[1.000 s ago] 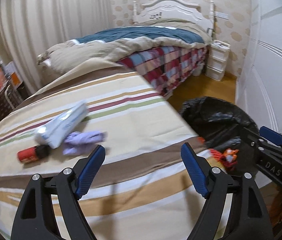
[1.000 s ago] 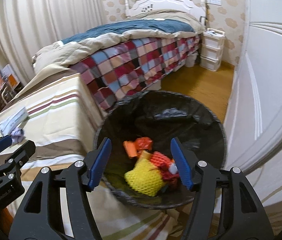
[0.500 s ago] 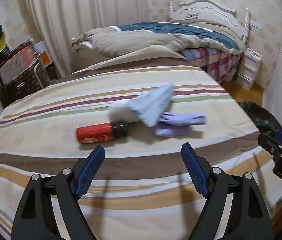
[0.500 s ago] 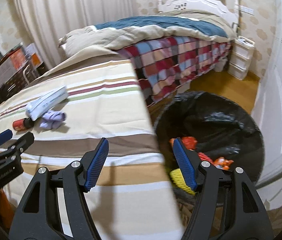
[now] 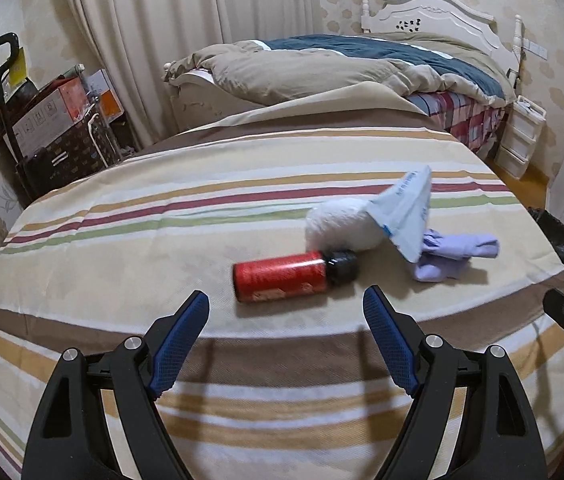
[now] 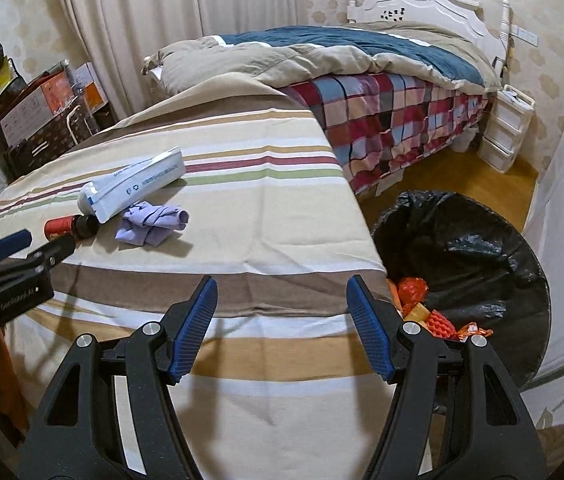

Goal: Collect trash
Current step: 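Return both tools to the bed toward the red spray can, then grasp the red spray can with the left tool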

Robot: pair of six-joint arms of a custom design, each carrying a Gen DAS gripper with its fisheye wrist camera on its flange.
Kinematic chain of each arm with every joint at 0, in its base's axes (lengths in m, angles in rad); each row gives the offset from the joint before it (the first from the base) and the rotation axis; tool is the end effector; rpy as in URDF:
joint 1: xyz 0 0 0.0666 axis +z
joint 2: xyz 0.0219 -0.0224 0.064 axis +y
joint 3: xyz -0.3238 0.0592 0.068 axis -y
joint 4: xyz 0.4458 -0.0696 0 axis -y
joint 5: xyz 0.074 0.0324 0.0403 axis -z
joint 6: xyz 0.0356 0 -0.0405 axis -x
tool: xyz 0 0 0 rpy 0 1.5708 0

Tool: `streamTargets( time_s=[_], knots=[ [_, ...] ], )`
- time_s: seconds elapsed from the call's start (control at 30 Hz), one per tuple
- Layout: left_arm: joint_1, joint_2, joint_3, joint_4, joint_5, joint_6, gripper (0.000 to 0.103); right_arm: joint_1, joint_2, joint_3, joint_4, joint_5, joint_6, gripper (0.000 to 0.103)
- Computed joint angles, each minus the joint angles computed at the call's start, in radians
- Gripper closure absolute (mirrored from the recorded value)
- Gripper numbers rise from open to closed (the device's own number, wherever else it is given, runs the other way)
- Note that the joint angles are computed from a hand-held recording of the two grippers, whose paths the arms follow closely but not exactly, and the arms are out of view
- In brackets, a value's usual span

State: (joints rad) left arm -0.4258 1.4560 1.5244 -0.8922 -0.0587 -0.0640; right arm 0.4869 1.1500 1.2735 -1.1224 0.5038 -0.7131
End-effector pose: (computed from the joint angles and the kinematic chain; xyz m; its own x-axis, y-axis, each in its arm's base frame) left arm 0.5211 -0.2345 0.4100 -0.6428 0.3616 -0.6753 0.4180 0.9043 0.0864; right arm 0.4067 0.1954 0.4203 -0.6791 0.2887 -0.6749 0.3509 0.9352 0.0470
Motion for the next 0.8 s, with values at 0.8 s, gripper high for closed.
streamTargets(
  time_s=[0.8],
  knots=[
    [0.086, 0.117, 0.139, -0.096, 0.021, -0.005, 0.023, 0.005, 0.026, 0.016, 0.001, -0.012, -0.005, 0.037]
  ],
)
